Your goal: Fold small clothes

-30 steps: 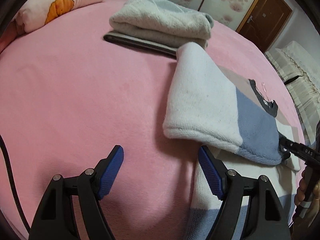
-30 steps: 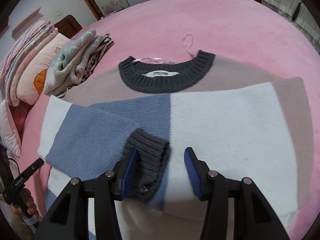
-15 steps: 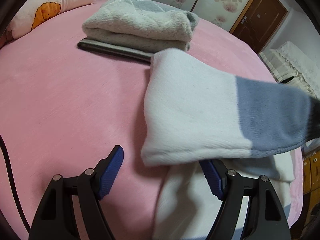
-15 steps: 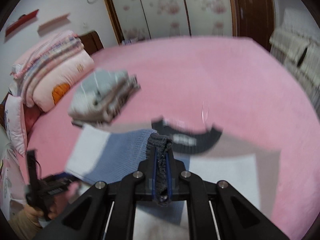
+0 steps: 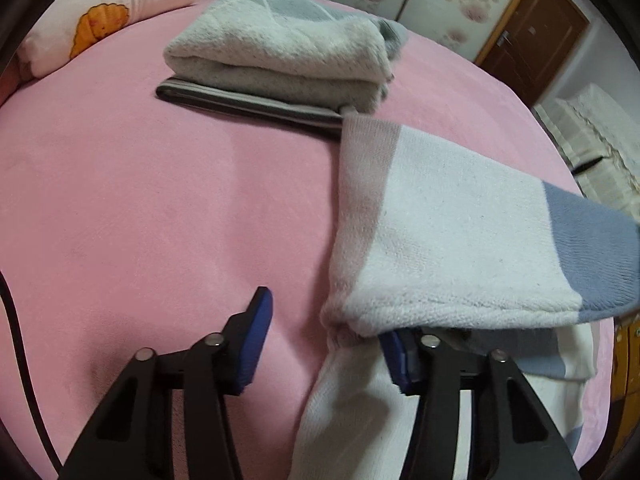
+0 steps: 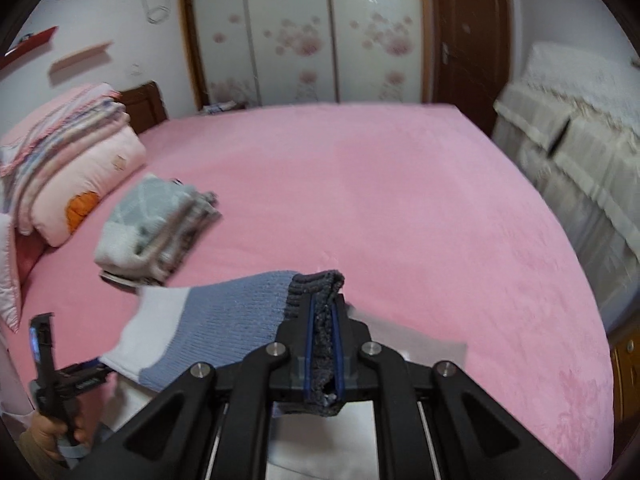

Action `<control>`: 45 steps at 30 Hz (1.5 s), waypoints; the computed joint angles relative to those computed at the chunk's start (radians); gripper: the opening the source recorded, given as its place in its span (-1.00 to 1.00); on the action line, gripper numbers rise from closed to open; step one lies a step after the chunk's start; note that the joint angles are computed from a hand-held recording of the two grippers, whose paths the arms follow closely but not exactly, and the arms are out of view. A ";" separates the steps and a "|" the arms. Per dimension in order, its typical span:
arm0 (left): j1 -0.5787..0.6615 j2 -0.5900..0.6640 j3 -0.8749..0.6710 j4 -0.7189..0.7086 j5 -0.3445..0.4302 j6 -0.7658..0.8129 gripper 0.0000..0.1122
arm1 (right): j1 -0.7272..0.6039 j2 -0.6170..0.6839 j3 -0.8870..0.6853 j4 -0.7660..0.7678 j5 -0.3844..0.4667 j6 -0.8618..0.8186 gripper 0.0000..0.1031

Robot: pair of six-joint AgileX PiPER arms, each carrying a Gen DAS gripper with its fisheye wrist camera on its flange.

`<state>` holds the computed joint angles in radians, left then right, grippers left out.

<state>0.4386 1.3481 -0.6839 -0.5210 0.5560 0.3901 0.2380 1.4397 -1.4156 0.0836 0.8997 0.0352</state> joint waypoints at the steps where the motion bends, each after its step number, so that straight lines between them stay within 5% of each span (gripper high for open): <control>1: -0.003 -0.006 0.008 -0.002 -0.002 0.004 -0.15 | -0.023 0.010 0.021 0.019 -0.002 -0.012 -0.85; 9: -0.071 -0.032 0.039 0.082 -0.024 -0.047 -0.28 | -0.183 0.090 0.186 0.172 -0.018 -0.085 -0.85; 20: -0.064 0.003 0.028 0.063 -0.030 0.018 -0.28 | -0.203 0.067 0.307 0.185 -0.063 -0.057 -0.84; 29: 0.019 -0.086 0.027 0.069 0.099 0.107 -0.15 | -0.255 0.032 0.305 0.196 -0.001 -0.091 -0.36; 37: 0.115 -0.198 -0.007 -0.021 0.213 0.205 -0.15 | -0.422 -0.057 0.358 0.378 0.112 -0.309 -0.35; 45: -0.108 -0.120 -0.053 0.017 0.082 0.010 -0.15 | -0.341 -0.059 0.447 0.366 0.025 -0.298 -0.36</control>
<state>0.3307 1.2281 -0.7369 -0.5035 0.6384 0.4004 -0.1032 1.3805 -0.9682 0.4495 0.9245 -0.2626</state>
